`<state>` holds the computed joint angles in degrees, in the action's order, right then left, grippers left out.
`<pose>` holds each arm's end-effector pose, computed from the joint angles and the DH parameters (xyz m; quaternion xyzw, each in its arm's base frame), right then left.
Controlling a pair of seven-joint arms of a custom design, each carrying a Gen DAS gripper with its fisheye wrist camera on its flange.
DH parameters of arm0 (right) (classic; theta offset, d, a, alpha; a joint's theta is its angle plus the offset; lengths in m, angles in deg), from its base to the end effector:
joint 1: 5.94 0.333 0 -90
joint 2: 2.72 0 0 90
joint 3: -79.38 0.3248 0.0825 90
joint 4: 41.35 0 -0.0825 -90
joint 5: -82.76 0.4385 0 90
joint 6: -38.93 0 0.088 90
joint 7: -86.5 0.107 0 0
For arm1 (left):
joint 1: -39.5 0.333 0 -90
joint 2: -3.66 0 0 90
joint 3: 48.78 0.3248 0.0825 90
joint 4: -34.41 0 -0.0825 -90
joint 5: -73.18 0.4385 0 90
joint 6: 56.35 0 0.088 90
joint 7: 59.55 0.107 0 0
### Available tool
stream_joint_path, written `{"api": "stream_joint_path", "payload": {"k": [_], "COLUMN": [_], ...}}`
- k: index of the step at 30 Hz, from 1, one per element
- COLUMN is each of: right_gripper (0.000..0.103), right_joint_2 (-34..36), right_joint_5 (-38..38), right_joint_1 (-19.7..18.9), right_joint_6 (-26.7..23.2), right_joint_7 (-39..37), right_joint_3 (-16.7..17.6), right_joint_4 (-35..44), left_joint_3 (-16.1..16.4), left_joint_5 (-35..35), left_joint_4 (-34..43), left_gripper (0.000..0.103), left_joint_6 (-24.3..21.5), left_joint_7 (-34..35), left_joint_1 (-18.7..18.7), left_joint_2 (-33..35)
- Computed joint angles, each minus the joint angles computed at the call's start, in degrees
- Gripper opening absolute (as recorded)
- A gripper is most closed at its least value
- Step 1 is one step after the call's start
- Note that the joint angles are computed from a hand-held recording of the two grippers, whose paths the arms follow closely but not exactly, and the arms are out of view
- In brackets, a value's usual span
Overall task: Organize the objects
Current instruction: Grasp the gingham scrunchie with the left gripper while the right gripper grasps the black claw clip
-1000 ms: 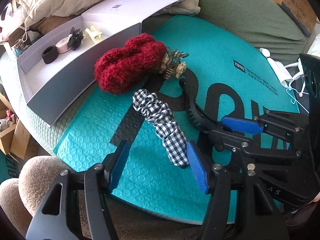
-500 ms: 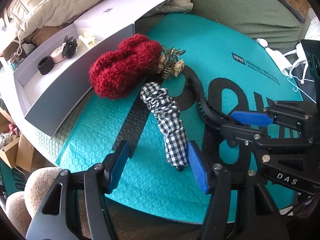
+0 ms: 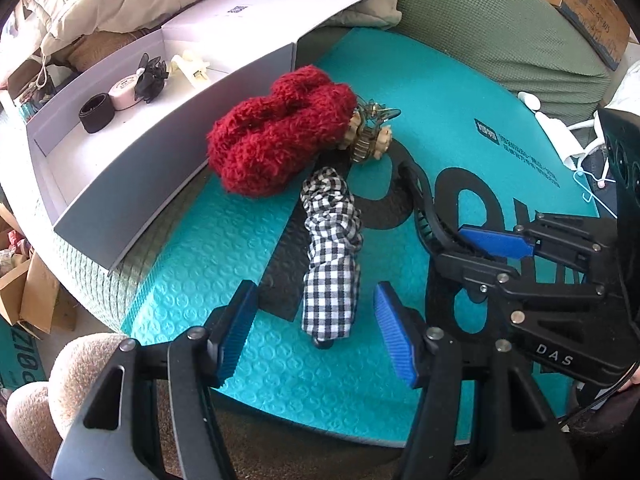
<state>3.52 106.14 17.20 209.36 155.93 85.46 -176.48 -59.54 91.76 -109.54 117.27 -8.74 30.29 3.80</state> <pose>0.5195 0.2592 0.3016 -0.8254 0.5009 -0.0928 0.2432 0.4931 -0.2048 0.2988 -0.6908 0.6754 -0.2271 0.1228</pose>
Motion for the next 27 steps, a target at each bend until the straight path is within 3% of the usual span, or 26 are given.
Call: {"api": "stream_joint_path", "payload": {"k": [6,8,9,11,14,16,20,27], "right_gripper": [0.028,0.028,0.028,0.027,0.018,0.018,0.018,0.018], "right_joint_2": [0.59,0.65,0.67,0.69,0.83,0.81,0.01,-2.00], "right_joint_5": [2.49,2.95,2.76,1.25,-0.82,1.64,2.65,5.99], "right_joint_1": [-0.27,-0.18,-0.08,0.46,1.09,0.11,-0.02,0.08], "right_joint_6": [1.73,2.36,2.59,2.96,3.13,2.80,2.35,2.19], "right_joint_7": [-2.06,-2.79,-3.11,-2.95,-1.31,-3.03,-3.92,-7.80], "right_joint_3": [0.66,0.76,0.69,0.15,-0.70,0.32,0.72,2.09], "right_joint_4": [-0.02,-0.26,-0.38,-0.64,-0.58,-0.34,-0.56,-1.04], "left_joint_3": [0.88,1.57,1.44,0.59,0.18,-0.21,-1.59,0.02], "left_joint_5": [11.94,19.00,20.20,15.52,12.33,9.25,-3.27,-3.81], "left_joint_4": [3.00,4.23,4.48,4.16,3.82,3.20,1.56,-1.07], "left_gripper": [0.058,0.038,0.034,0.023,0.020,0.019,0.019,0.019], "left_joint_6": [-1.14,-3.81,-4.81,-3.54,-2.43,-1.74,-0.41,-1.09], "left_joint_7": [-8.77,-15.52,-16.29,-11.74,-9.19,-6.68,3.02,1.99], "left_joint_1": [0.23,-0.41,-0.39,0.38,0.83,1.12,1.56,-0.11], "left_joint_2": [2.20,2.46,2.32,2.51,2.60,2.25,1.31,-2.73]}}
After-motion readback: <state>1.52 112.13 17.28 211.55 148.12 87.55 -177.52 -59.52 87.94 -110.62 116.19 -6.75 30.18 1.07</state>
